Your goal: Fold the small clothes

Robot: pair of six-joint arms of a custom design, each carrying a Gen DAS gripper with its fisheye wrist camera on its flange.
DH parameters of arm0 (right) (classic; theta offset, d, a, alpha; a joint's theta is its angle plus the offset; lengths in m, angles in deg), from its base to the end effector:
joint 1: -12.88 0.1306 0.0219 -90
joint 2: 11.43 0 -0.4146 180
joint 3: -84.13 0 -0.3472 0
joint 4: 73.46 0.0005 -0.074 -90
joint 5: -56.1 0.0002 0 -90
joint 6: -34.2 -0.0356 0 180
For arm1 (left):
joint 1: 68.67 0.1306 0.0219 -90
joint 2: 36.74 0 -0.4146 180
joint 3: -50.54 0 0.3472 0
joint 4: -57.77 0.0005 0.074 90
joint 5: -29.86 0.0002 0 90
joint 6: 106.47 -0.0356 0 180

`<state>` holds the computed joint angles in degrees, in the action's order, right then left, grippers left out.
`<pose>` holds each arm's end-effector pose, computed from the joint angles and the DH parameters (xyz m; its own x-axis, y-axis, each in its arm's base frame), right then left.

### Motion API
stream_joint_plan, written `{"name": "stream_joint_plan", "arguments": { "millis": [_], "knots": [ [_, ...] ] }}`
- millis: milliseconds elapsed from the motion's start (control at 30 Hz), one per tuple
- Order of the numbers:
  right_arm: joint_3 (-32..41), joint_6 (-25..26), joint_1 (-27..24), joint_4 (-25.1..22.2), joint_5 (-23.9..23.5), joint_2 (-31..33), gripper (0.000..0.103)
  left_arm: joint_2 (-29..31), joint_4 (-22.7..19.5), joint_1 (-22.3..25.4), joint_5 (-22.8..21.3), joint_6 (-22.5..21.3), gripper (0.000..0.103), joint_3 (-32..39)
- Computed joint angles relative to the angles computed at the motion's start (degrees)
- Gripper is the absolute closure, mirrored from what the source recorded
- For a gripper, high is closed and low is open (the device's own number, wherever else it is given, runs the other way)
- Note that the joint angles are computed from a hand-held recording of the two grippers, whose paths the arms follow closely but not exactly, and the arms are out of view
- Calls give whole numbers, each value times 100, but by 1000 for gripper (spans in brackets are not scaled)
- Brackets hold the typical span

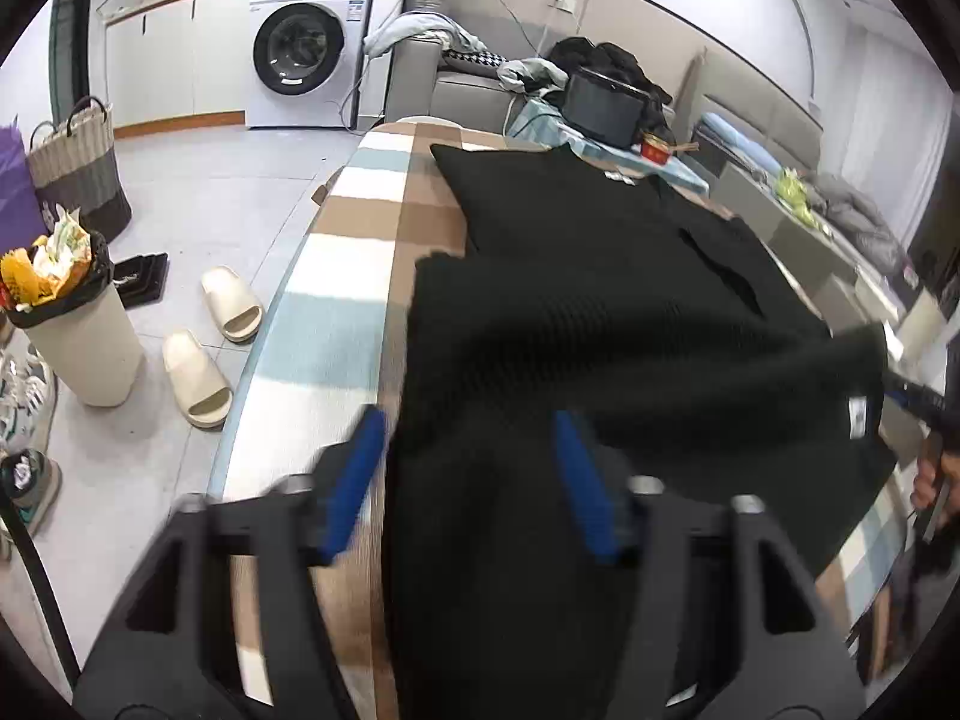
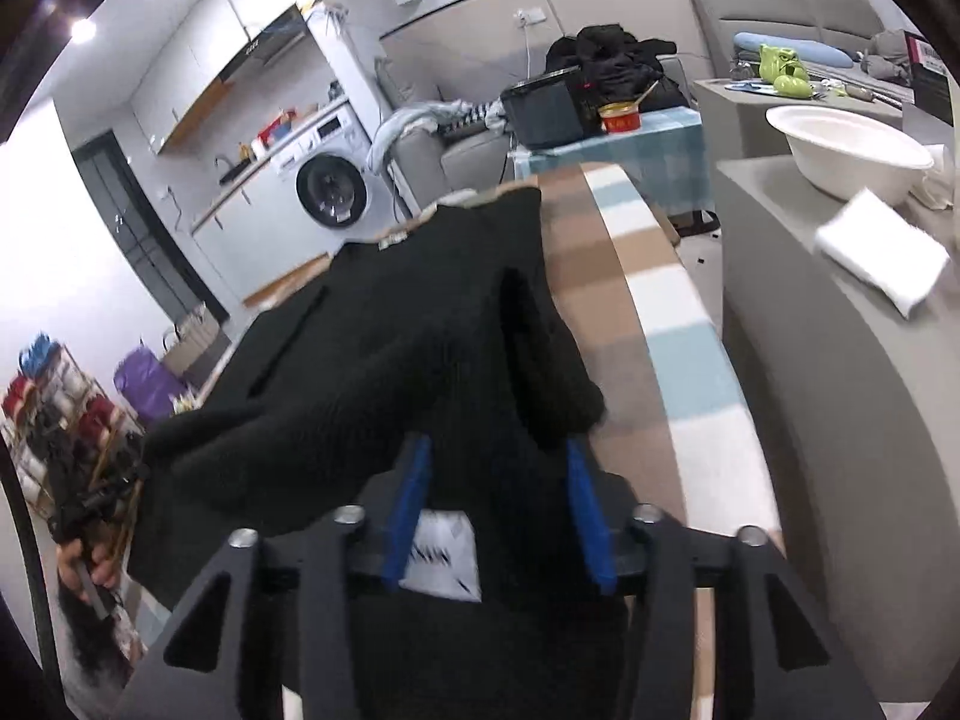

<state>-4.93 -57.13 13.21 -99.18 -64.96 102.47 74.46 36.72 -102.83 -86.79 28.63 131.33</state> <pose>0.5783 0.0212 0.2956 -0.7588 0.0155 -0.6511 -0.3281 0.8545 0.4027 0.4531 -0.2888 0.2585 -0.6485 -0.3250 -0.6883 -0.2674 0.9439 -0.1937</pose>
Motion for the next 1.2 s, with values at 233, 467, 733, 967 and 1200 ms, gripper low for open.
{"name": "stream_joint_plan", "arguments": {
  "millis": [233, 467, 733, 967, 1200],
  "knots": [
    [45, 466, 13, -280, 129, 166, 47, 270, -685, -240, 11, -38, 39, 292],
    [149, 730, 98, -396, 80, 292, 92, 385, -699, -329, 38, -140, 96, 295],
    [-818, 1071, -258, 138, -1039, -579, 97, -275, 221, -400, -214, -218, 102, -339],
    [-1251, 1127, -513, 20, -1389, -959, 95, -475, 239, -387, -265, -263, 101, -459],
    [-754, 1095, -388, -717, -1274, -361, 66, -247, -129, -252, 125, 129, 79, -408]
  ]
}}
